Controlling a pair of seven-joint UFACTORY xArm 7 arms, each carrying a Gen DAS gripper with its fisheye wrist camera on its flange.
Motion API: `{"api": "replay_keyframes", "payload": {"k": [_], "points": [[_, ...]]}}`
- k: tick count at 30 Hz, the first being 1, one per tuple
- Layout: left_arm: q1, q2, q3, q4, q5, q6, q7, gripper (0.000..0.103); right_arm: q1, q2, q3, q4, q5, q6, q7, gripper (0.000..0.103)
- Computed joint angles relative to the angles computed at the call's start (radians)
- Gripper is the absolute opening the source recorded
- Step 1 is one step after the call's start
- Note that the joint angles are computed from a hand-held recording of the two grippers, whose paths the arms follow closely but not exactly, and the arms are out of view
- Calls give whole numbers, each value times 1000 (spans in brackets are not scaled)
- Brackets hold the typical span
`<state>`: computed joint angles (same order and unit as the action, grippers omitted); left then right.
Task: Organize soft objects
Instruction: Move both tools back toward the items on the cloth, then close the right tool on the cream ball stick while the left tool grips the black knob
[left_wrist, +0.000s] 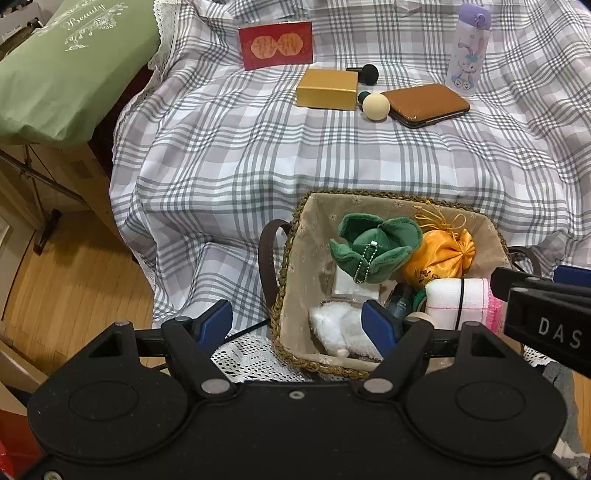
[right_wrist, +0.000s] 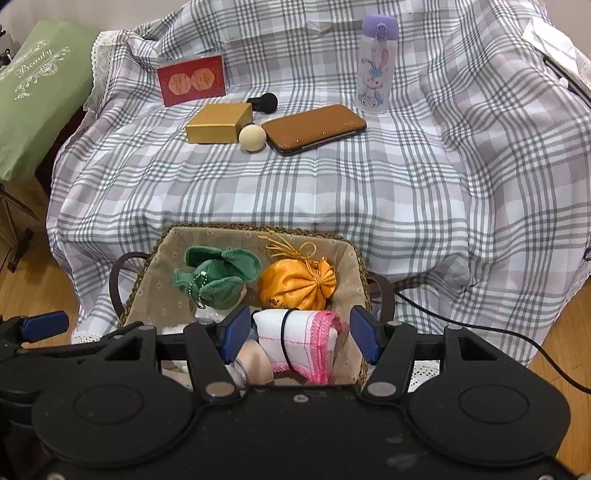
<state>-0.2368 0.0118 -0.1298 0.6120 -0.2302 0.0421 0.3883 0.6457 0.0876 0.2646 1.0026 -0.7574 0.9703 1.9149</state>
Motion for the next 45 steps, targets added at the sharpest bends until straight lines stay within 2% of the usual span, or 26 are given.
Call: {"api": "replay_keyframes", "payload": {"k": [8,14,19,25,29,35,42,45], "points": [[0,31,15,26,165,23,-143,74,-19,-12,-8,-22,20,-22,-6,58],[6,67,15,79,213,59,-198,74,-49,-25,-19,-30,18,-45,-24,58],[-23,105,59,134,351,49,-323,74,-82,-20,-34,-20,-3,-75,-57,58],[15,178,12,252,289,87,-282,74,-112,16,-61,23,-53,-85,-115,57],[16,233,6,332,266,106,-272,74,-130,47,-88,57,-95,-107,-164,57],[-10,343,28,474,276,144,-303,73,-131,168,-141,175,-193,-123,-235,54],[-34,469,53,640,293,178,-339,73,-100,339,-225,345,-279,-139,-383,51],[-34,525,55,723,292,208,-348,73,-100,389,-257,391,-293,-182,-435,51]]}}
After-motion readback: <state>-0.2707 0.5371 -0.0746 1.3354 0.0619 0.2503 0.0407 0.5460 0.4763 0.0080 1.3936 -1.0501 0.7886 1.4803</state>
